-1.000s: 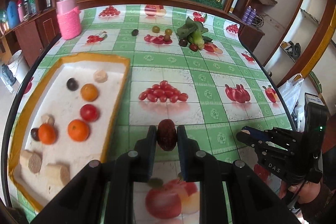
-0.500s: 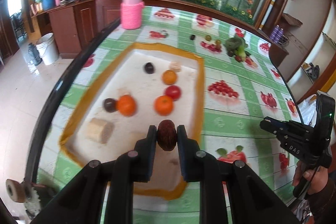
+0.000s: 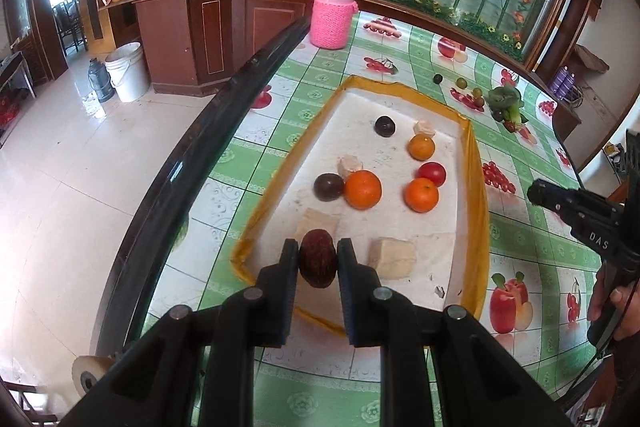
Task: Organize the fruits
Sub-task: 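Carry the date and cube into the white tray and open both tools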
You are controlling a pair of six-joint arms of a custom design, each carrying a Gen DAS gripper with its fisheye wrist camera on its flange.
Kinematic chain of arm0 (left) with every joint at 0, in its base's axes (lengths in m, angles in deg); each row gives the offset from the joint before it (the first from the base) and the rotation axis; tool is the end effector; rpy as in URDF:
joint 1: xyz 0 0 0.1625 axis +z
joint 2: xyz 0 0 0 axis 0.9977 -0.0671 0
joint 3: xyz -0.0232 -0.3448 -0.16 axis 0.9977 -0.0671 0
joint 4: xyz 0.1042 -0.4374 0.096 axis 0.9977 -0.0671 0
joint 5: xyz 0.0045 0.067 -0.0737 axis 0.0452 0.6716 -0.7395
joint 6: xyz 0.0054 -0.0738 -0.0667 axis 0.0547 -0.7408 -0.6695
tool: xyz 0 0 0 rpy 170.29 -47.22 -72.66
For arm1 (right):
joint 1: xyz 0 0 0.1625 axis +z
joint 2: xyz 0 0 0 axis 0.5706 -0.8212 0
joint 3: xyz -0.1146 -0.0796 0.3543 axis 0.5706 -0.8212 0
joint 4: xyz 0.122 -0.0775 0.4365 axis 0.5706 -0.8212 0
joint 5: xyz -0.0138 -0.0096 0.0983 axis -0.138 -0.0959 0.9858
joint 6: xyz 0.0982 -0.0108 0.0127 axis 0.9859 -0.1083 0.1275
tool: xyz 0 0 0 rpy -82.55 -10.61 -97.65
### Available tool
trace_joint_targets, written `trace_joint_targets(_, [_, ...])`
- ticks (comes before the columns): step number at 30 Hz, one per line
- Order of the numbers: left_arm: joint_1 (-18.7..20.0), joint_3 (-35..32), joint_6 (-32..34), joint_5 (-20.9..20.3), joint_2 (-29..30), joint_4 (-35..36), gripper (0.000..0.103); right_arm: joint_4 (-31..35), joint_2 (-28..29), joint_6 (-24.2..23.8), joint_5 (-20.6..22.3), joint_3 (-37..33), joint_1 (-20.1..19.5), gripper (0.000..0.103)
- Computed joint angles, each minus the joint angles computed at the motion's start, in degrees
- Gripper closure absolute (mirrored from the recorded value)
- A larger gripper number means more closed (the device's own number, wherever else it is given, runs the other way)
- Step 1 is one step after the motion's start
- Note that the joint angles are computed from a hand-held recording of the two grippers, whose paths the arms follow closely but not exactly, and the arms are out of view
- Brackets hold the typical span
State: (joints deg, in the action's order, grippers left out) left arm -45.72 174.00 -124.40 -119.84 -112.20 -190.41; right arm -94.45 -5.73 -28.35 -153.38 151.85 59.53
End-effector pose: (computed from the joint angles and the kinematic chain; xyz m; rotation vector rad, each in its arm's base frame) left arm -0.1662 -0.4229 0.1452 0.0565 2.3391 -0.8552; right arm 0.1485 -0.5174 0.1608 1.0548 -2.4786 0.5277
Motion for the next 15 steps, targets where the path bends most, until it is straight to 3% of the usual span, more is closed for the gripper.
trace_joint_targets(8, [3.09,-2.48,7.37,-1.79,3.61,-6.79,0.081,0.11,7.27,-1.21,-1.28,-4.79,3.97,0.087])
trace_joint_targets(15, [7.20,-8.54,15.86,-3.23,10.19,-12.77,0.081,2.20,14.76,-0.62,-2.29,-11.21,5.64,0.087])
